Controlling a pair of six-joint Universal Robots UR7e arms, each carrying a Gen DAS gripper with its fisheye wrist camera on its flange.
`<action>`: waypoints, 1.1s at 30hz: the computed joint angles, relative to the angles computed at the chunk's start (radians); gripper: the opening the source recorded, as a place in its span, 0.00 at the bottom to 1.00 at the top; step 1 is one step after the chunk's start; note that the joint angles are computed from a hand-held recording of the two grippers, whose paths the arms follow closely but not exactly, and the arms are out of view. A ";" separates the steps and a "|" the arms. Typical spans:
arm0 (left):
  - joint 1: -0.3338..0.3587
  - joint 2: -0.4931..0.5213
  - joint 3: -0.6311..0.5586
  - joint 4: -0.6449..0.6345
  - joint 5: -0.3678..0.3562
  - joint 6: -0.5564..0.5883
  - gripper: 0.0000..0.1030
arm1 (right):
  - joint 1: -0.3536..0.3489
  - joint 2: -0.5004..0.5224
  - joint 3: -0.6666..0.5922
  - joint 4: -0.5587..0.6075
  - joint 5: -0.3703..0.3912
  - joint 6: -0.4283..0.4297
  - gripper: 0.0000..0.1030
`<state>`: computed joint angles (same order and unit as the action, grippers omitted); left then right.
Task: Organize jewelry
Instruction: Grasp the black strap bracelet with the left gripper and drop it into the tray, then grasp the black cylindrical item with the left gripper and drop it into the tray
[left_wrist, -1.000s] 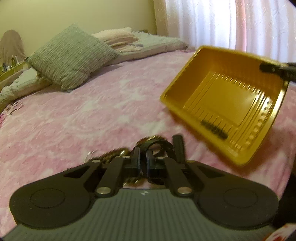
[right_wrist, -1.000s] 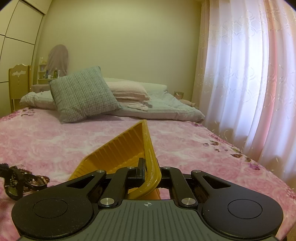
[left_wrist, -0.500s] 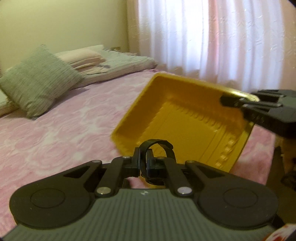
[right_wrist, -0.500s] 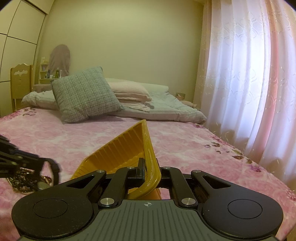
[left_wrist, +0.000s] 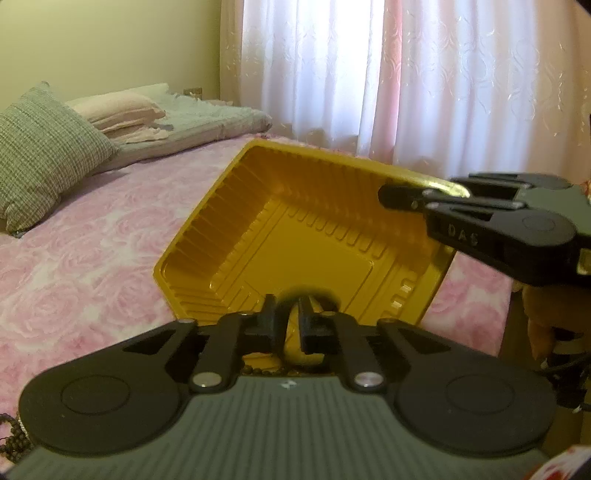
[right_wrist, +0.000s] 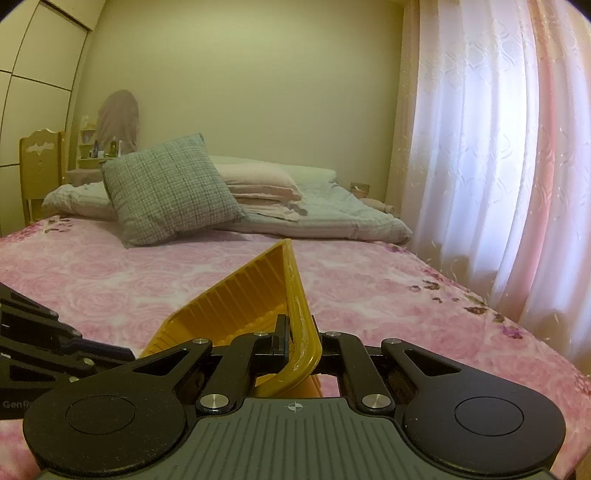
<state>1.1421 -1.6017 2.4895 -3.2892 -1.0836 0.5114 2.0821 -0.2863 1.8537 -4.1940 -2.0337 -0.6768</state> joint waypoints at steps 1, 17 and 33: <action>-0.001 -0.003 -0.001 0.001 -0.002 -0.001 0.13 | 0.000 0.000 0.000 0.000 0.000 0.000 0.07; 0.081 -0.072 0.020 -0.074 0.212 0.048 0.14 | 0.000 -0.002 -0.001 0.005 0.001 0.003 0.07; 0.178 -0.024 0.011 -0.035 0.096 -0.021 0.26 | -0.001 -0.002 -0.003 0.010 -0.003 0.000 0.07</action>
